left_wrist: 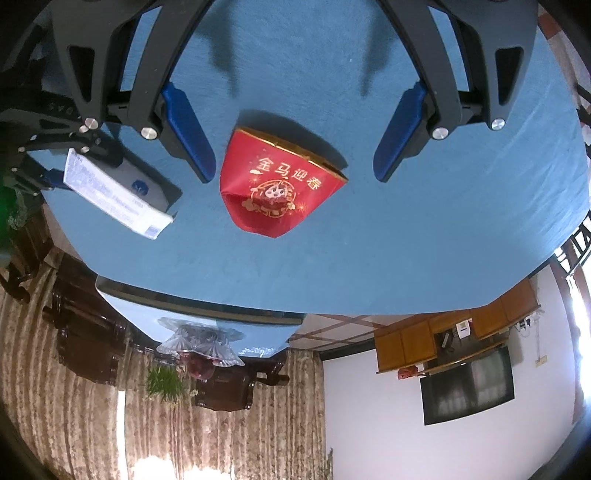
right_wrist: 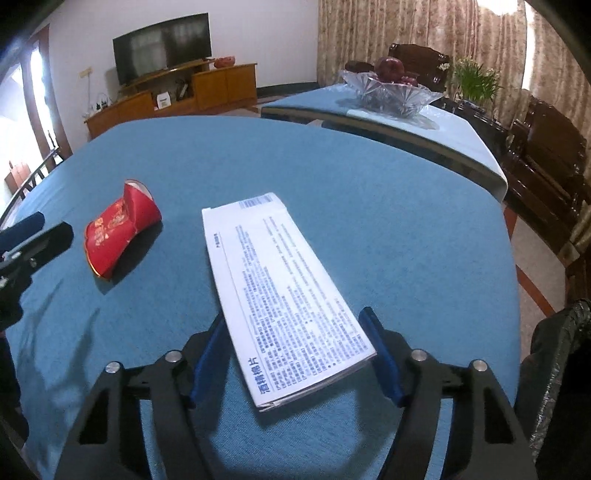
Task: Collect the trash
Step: 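Grasp the red packet with the left tool while the right tool grasps the white box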
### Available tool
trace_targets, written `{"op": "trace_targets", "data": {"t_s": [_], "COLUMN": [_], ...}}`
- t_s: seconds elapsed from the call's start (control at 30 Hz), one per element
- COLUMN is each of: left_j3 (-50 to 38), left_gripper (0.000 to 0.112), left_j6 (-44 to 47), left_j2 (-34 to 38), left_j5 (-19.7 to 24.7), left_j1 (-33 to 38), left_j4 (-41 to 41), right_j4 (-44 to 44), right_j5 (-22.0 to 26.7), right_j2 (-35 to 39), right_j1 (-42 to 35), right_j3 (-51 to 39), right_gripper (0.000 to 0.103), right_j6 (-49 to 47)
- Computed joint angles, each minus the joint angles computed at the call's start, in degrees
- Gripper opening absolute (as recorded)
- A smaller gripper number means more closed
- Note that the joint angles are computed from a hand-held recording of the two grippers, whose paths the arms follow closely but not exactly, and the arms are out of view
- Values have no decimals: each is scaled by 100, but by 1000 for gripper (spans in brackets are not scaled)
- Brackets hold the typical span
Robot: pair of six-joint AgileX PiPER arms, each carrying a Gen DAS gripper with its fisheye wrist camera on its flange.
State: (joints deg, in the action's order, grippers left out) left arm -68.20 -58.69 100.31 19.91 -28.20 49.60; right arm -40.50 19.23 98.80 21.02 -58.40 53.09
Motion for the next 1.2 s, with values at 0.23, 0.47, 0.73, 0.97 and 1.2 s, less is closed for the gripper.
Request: {"op": "trace_targets", "data": {"t_s": [0.23, 0.47, 0.73, 0.97, 1.2], "left_j3": [-450, -980, -1681, -1697, -1496], "left_gripper": [86, 86, 89, 41, 15], "left_j6": [1379, 2467, 4511, 5293, 4559], "left_j2": [433, 897, 1378, 1397, 1127], "left_j5": [-58, 72, 379, 318, 32], "left_j1": [229, 412, 712, 614, 255], "left_j4": [-1273, -2317, -4583, -5537, -4886], "right_j4": [-226, -160, 84, -365, -612], "right_j5": [-70, 76, 150, 67, 44], "right_j2": [-127, 28, 126, 22, -332], "right_j1": [-130, -58, -51, 0, 22], "right_j3": [110, -82, -203, -53, 195], "right_gripper": [65, 65, 64, 64, 62], "right_j6": [723, 582, 279, 762, 1104]}}
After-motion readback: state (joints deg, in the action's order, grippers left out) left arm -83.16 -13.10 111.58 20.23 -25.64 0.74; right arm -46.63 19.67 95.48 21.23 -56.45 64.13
